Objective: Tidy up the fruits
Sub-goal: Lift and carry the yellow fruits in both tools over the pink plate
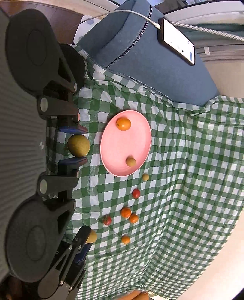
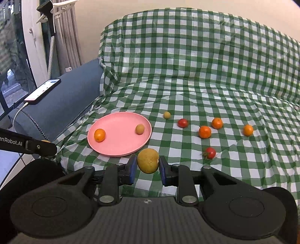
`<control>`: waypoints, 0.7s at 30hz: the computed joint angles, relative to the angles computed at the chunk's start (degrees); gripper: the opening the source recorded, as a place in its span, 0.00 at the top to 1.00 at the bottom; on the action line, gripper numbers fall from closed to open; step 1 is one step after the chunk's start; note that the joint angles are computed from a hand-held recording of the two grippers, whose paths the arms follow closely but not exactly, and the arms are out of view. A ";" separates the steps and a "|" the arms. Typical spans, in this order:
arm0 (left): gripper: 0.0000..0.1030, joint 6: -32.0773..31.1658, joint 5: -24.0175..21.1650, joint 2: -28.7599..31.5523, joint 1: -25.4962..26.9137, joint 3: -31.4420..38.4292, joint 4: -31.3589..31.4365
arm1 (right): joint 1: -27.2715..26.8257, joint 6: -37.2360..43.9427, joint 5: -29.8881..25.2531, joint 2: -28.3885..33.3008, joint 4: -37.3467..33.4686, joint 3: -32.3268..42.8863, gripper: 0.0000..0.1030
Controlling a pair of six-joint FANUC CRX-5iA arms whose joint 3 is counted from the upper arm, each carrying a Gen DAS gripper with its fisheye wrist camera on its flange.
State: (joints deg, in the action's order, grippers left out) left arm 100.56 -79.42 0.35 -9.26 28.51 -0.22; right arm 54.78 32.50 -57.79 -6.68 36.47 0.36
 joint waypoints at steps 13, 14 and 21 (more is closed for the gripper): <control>0.72 -0.32 1.50 0.03 1.31 -0.85 0.43 | -0.89 2.15 -1.43 0.53 -2.25 1.23 0.75; 0.72 -0.70 1.65 0.24 1.52 -0.83 0.74 | -0.98 2.35 -1.51 0.67 -2.49 1.45 0.75; 0.72 -1.05 1.75 3.45 3.39 1.30 2.95 | -2.31 4.06 -0.88 2.78 -4.12 3.32 0.75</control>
